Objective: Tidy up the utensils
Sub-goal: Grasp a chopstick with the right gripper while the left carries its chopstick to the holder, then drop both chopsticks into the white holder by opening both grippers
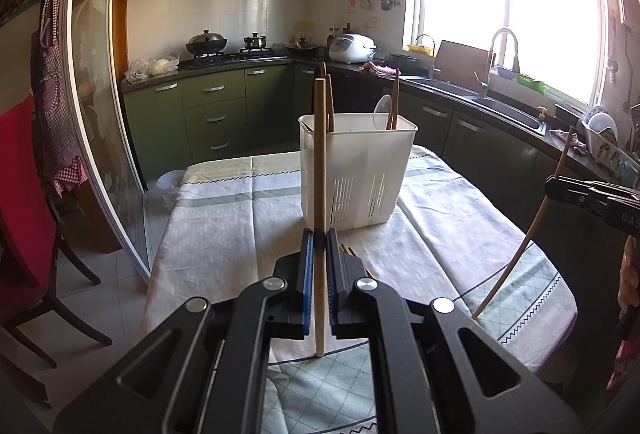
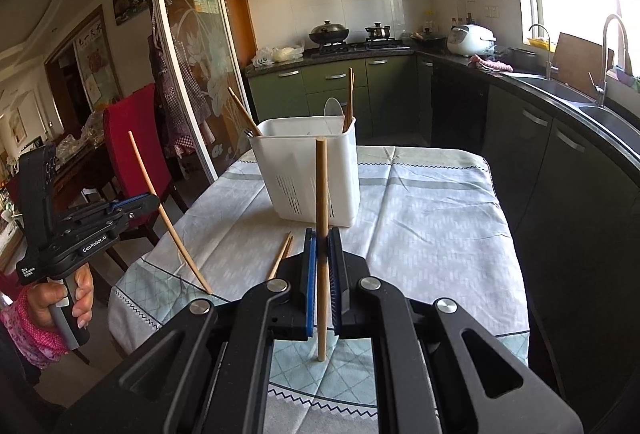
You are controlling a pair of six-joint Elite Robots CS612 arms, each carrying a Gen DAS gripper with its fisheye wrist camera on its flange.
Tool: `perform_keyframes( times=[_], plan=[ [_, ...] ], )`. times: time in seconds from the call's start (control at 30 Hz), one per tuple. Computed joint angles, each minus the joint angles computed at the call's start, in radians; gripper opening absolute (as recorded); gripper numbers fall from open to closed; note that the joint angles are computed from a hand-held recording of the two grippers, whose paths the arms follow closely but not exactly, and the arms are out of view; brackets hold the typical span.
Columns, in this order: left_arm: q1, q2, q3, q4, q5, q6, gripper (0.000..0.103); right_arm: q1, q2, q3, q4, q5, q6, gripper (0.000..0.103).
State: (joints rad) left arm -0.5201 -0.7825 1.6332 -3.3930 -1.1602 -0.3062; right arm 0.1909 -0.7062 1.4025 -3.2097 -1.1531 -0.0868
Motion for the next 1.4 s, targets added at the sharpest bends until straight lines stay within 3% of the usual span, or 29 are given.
perform_keyframes(
  times=[0.47, 0.7, 0.87, 1.0, 1.2, 1.4],
  plan=[
    [-0.002, -0.02, -0.008, -0.024, -0.033, 0.037, 0.006, -0.005, 0.011, -0.064, 0.016, 0.067, 0.007, 0.007],
    [0.002, -0.03, -0.074, -0.095, -0.054, 0.115, 0.006, -0.002, 0.024, -0.159, -0.035, 0.082, 0.055, 0.007],
    [-0.001, 0.006, -0.179, -0.206, -0.031, 0.211, 0.006, 0.004, 0.051, -0.248, -0.054, 0.07, 0.099, 0.007],
    [0.002, 0.058, -0.291, -0.216, 0.003, 0.238, 0.006, 0.009, 0.086, -0.332, -0.066, 0.042, 0.141, 0.007],
    [0.015, 0.141, -0.439, -0.08, 0.048, 0.199, 0.006, 0.019, 0.178, -0.515, -0.063, -0.017, 0.216, 0.007],
    [0.03, 0.181, -0.489, 0.083, 0.067, 0.143, 0.006, 0.031, 0.276, -0.694, 0.083, -0.036, 0.208, 0.007]
  ],
)
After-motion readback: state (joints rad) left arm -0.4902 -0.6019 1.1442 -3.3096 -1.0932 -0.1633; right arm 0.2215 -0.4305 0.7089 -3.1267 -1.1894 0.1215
